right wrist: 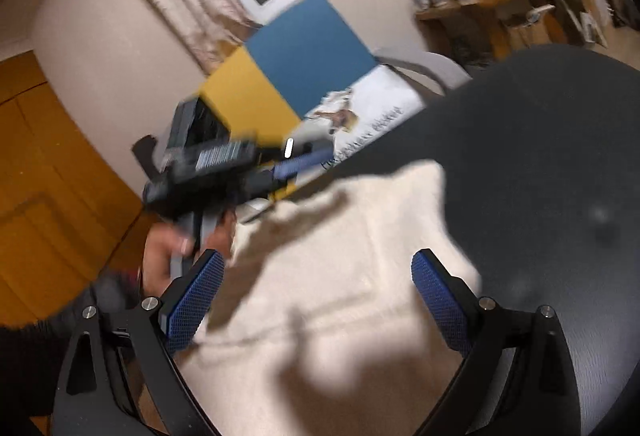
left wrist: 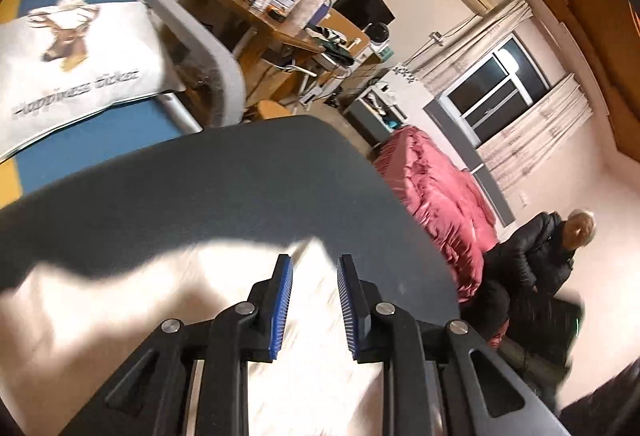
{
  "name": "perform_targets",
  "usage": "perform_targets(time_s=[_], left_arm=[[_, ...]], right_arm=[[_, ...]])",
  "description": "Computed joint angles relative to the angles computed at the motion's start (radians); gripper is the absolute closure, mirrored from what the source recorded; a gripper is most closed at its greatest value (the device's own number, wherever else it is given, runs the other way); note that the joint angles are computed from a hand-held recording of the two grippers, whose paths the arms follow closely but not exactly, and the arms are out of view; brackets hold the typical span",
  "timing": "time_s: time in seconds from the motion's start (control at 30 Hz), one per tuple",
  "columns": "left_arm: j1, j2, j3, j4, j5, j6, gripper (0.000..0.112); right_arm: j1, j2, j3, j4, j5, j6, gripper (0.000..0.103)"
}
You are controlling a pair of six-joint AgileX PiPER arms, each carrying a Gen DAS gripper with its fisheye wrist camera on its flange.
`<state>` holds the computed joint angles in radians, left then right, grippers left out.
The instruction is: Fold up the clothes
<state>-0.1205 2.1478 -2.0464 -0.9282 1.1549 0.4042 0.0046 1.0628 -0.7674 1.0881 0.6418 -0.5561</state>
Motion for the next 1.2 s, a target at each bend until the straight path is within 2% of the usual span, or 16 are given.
perform_targets(time_s=[0.07,0.13,0.17,0.23,0.3,0.4,0.53,0.63,0.7,0.8,0.9,0.97,1.07,1.2], left_arm=[[0.013,-0.053,0.131,0.038,-0.039,0.022,0.090],[0.015,-0.072,0.195,0.076,-0.074,0.008,0.092],[0.016,-0.077,0.217,0.092,-0.091,-0.004,0.095],[0.020,-0.093,0.259,0.111,-0.129,-0.028,0.093],[0.039,-0.140,0.316,0.053,-0.163,0.008,0.091],[0.076,-0.242,0.428,-0.064,-0.149,0.143,0.089],[0.106,-0.388,0.611,-0.084,-0.092,0.238,0.088],[0.123,-0.516,0.790,-0.091,-0.116,0.283,0.088],[0.129,-0.609,0.910,-0.081,-0.157,0.294,0.088],[0.146,-0.681,1.011,-0.062,-0.201,0.280,0.087],[0.146,-0.699,1.025,-0.024,-0.234,0.255,0.087],[0.128,-0.673,0.985,0.030,-0.262,0.219,0.087],[0.071,-0.656,0.930,0.127,-0.302,0.170,0.085],[0.024,-0.631,0.900,0.191,-0.325,0.134,0.085]], right_arm=[[-0.002,0.101,-0.053,0.006,0.011,0.020,0.006],[-0.002,0.207,-0.089,-0.097,0.014,0.136,0.006],[-0.007,0.241,-0.079,-0.115,0.010,0.142,0.007],[0.003,0.210,-0.025,-0.053,-0.048,0.035,0.007],[-0.017,0.197,-0.014,-0.025,-0.025,-0.008,0.007],[-0.078,0.164,-0.005,0.037,0.052,-0.059,0.007],[-0.180,0.167,0.004,0.208,0.262,-0.220,0.007],[-0.130,0.202,-0.056,0.174,0.230,-0.154,0.007],[-0.099,0.239,-0.108,0.133,0.201,-0.109,0.007],[-0.042,0.297,-0.173,0.050,0.163,-0.037,0.007],[0.038,0.333,-0.214,-0.177,0.096,0.147,0.007],[0.064,0.325,-0.195,-0.194,0.063,0.134,0.006],[0.060,0.321,-0.181,-0.169,0.070,0.105,0.006],[0.085,0.341,-0.226,-0.272,0.097,0.136,0.008]])
